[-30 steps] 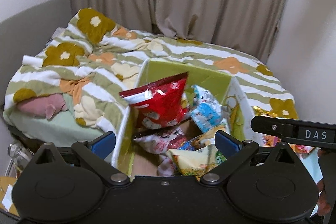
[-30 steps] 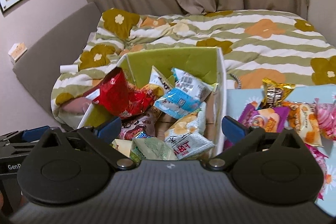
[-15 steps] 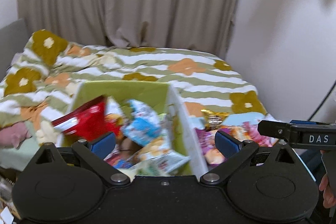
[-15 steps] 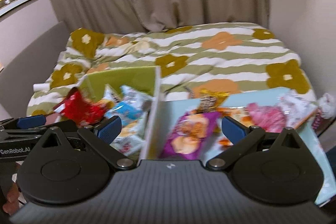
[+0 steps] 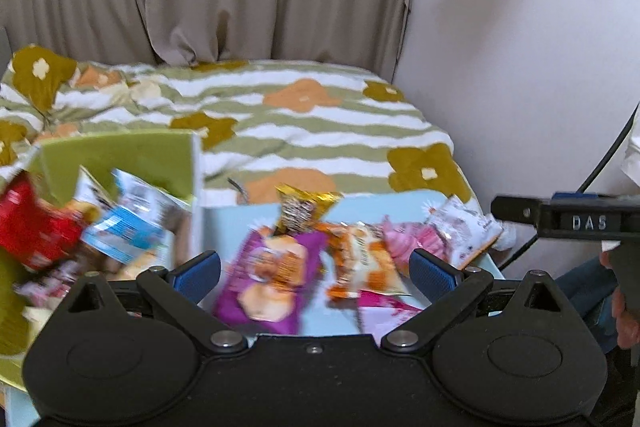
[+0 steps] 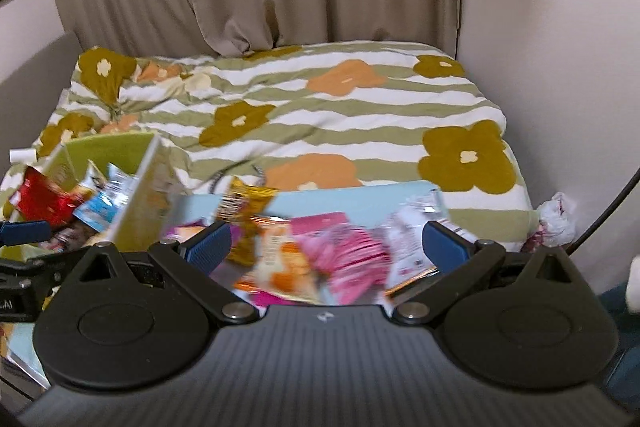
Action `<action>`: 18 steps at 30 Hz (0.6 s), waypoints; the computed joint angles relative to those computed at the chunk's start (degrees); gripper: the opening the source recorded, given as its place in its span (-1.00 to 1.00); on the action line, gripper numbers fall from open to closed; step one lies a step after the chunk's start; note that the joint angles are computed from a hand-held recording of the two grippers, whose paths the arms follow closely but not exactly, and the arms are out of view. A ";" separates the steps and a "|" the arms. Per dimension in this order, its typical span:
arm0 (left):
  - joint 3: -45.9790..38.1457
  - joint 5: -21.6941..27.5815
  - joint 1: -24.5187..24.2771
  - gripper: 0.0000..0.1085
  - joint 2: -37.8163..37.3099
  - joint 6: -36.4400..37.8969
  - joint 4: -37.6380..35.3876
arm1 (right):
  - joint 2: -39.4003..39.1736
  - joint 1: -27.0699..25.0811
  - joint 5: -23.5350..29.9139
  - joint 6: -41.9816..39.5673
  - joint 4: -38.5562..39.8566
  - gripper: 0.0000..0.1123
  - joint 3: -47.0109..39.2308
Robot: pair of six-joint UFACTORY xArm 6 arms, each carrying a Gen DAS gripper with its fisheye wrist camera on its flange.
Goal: Organize snacks
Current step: 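Move both grippers back over the snack pile, then grasp the pink-white bag with the left gripper while the right grasps the white barcode bag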
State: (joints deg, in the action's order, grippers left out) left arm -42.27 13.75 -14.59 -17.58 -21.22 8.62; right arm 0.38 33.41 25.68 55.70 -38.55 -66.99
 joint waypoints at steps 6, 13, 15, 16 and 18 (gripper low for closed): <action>-5.54 2.50 -4.15 0.87 8.28 -19.34 14.21 | 2.95 -6.55 -4.31 -18.58 14.11 0.83 0.87; -11.47 5.41 -8.29 0.87 17.83 -26.03 15.10 | 9.99 -10.47 -4.03 -39.75 30.28 0.83 -3.31; -13.06 5.96 -9.19 0.86 20.63 -25.81 13.68 | 12.17 -11.06 -3.50 -43.40 33.07 0.83 -5.08; -13.91 6.21 -9.53 0.84 22.18 -25.66 13.25 | 13.15 -11.28 -3.40 -44.65 33.93 0.83 -5.82; -15.30 6.81 -10.29 0.83 24.67 -26.20 13.41 | 15.40 -11.72 -2.92 -48.75 37.27 0.83 -7.63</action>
State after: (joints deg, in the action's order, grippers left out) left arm -57.57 20.56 -24.88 7.09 -47.42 22.03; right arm 15.78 21.68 22.76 6.95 -1.28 -74.62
